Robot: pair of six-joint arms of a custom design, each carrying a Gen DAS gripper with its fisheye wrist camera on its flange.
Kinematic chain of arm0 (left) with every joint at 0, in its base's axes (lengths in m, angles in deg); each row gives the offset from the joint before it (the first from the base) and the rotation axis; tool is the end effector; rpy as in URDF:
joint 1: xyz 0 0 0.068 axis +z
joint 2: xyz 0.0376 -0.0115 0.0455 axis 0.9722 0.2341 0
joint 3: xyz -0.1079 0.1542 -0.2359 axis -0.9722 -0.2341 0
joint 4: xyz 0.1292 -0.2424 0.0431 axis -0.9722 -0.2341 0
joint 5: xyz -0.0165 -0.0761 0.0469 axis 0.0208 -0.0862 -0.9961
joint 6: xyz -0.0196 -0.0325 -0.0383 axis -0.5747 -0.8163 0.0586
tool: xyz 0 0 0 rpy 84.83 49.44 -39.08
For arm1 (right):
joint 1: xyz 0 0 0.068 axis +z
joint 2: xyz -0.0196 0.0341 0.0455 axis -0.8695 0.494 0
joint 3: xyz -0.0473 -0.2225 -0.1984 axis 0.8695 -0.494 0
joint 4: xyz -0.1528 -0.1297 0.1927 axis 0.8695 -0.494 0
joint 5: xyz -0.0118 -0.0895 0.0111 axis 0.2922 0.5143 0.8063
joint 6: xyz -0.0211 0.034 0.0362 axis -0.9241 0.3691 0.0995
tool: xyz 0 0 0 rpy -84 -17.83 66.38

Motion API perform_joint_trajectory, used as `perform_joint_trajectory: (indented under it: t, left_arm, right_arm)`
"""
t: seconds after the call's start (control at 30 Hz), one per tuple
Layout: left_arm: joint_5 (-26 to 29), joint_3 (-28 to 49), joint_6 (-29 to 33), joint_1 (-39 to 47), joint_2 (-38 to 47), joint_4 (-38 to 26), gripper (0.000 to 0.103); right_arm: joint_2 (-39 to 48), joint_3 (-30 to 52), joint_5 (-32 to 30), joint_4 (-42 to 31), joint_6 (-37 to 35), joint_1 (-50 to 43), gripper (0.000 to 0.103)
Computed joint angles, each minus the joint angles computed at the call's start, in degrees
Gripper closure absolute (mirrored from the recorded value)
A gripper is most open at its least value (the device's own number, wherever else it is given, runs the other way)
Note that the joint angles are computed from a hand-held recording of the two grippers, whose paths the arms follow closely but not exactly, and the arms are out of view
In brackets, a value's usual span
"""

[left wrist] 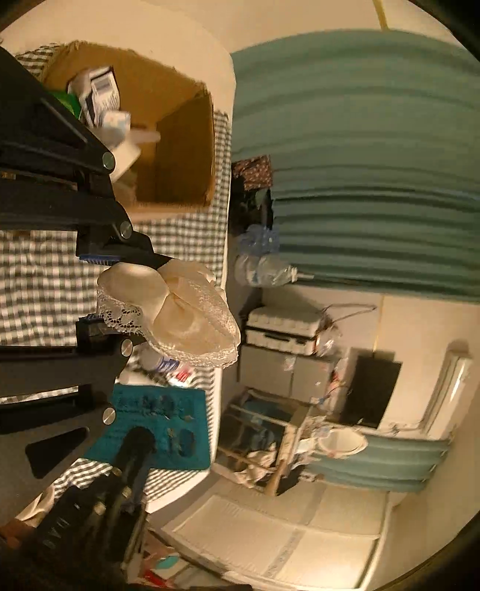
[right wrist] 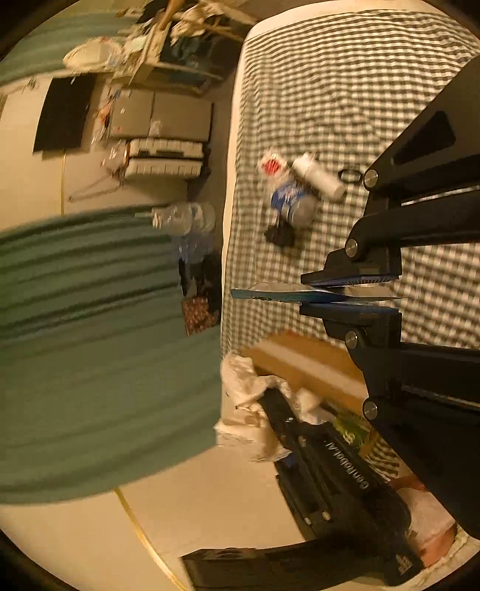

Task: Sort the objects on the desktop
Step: 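Carry the lace cloth and blister pack into the cardboard box and release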

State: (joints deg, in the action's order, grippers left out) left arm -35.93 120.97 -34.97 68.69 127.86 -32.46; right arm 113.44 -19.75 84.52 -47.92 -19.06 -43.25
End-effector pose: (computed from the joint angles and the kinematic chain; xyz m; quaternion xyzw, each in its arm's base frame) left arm 0.2964 -0.0483 0.3462 0.1235 0.8715 -0.1220 0.4587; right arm 0.2689 0.0802 0.3302 0.0162 0.8958 0.0992 0.4329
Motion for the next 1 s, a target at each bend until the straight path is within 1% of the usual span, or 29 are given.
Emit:
perform_joint_trajectory:
  t: [0.13,0.2,0.3,0.37,0.5,0.6,0.67,0.7,0.73,0.77,0.8,0.87,0.93,1.0]
  left_arm:
    - [3.2,1.1,2.7,7.5,1.3,-0.2,0.084]
    - [4.5,2.1,4.2,11.8,3.1,-0.2,0.084]
    - [6.1,3.4,5.5,17.5,6.9,-0.1,0.084]
    - [6.1,3.9,6.6,20.5,10.0,0.6,0.084]
    - [5.6,4.4,9.3,23.6,15.3,1.7,0.084]
    - [6.0,5.6,10.1,24.5,19.5,1.4,0.084]
    - [6.0,6.0,10.6,24.5,21.6,1.4,0.069]
    - [4.9,6.0,10.7,24.1,22.1,1.6,0.04]
    - [2.8,5.5,10.7,23.6,22.2,2.0,0.012]
    - [0.3,4.6,10.4,23.0,22.0,3.4,0.008]
    - [0.2,3.7,10.5,22.9,21.8,4.3,0.008]
    - [1.1,3.0,11.8,22.8,22.1,4.0,0.008]
    - [0.4,2.5,12.4,22.8,22.2,4.1,0.008]
    - [1.0,1.3,12.1,22.6,21.3,4.1,0.008]
  right_arm:
    - [6.8,5.0,2.4,0.8,0.3,6.9,0.095]
    - [11.0,7.7,2.1,2.1,0.6,9.3,0.095]
    - [18.0,13.0,-0.9,2.9,0.9,11.1,0.095]
    - [22.3,15.8,-2.7,3.3,1.4,12.0,0.095]
    - [31.7,22.2,-6.4,3.5,2.1,13.3,0.095]
    - [37.9,27.5,-7.3,2.3,2.3,13.5,0.095]
    - [40.4,29.7,-7.6,2.0,3.1,13.6,0.092]
    - [41.9,31.3,-8.6,1.1,3.1,13.5,0.086]
    - [42.6,32.4,-8.4,0.1,3.1,13.4,0.063]
    - [42.5,32.2,-7.0,0.3,3.2,13.5,0.045]
    - [41.7,31.0,-4.5,1.4,2.9,13.7,0.043]
    - [40.8,30.0,-2.0,2.1,1.8,13.7,0.043]
    - [39.2,28.1,-1.1,2.7,2.1,12.9,0.043]
    - [36.9,25.3,-0.7,3.5,3.6,11.7,0.043]
